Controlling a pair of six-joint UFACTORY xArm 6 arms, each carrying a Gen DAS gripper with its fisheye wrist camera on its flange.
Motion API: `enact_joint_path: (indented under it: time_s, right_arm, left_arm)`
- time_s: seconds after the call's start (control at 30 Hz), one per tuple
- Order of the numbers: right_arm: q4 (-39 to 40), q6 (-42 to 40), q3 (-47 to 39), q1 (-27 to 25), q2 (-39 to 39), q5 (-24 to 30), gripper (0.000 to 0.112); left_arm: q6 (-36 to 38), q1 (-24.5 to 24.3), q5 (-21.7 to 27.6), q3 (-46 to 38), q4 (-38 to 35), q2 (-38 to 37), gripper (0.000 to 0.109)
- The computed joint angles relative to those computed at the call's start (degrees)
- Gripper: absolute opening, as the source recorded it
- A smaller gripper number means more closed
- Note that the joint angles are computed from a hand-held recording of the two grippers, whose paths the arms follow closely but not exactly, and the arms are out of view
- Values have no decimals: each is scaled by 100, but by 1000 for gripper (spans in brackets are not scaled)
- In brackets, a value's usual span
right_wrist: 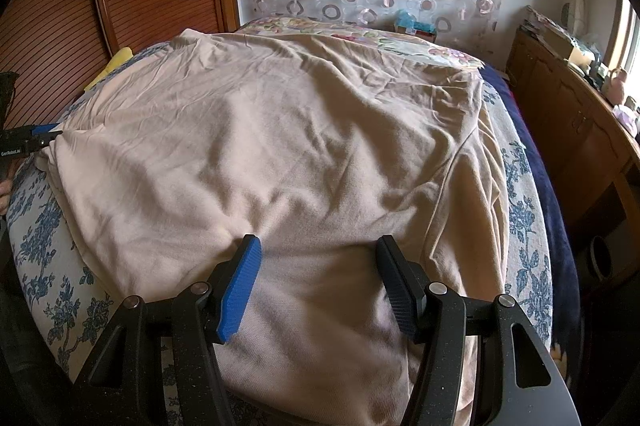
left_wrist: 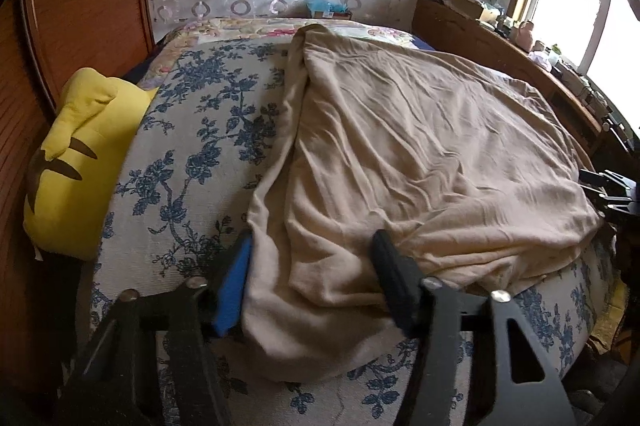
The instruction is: Fold small clothes
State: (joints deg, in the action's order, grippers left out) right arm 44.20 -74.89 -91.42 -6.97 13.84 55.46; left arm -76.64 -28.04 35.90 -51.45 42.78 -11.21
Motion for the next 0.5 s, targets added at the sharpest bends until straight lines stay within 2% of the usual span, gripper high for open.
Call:
enact_joint_path:
  time_s: [0.07, 0.17, 0.23, 0.33, 0.5]
  right_arm:
    - [2, -1, 2, -1, -1, 0, 62]
    - [3, -4, -2, -4, 2, 2, 62]
    - [5, -7, -5, -7, 4, 7, 62]
    - [8, -12, -4, -10, 4, 9, 62]
    - [10, -19, -4, -15, 5, 14, 62]
  left_arm:
    - [38, -5, -42, -19, -29, 12, 36]
    - [196, 9, -158, -20, -149, 11, 17]
    - [279, 18, -260, -16, -198, 6, 9]
    - [-144, -43, -563, 12, 362, -127, 8]
    - [-346, -308, -317, -427, 907, -88, 7]
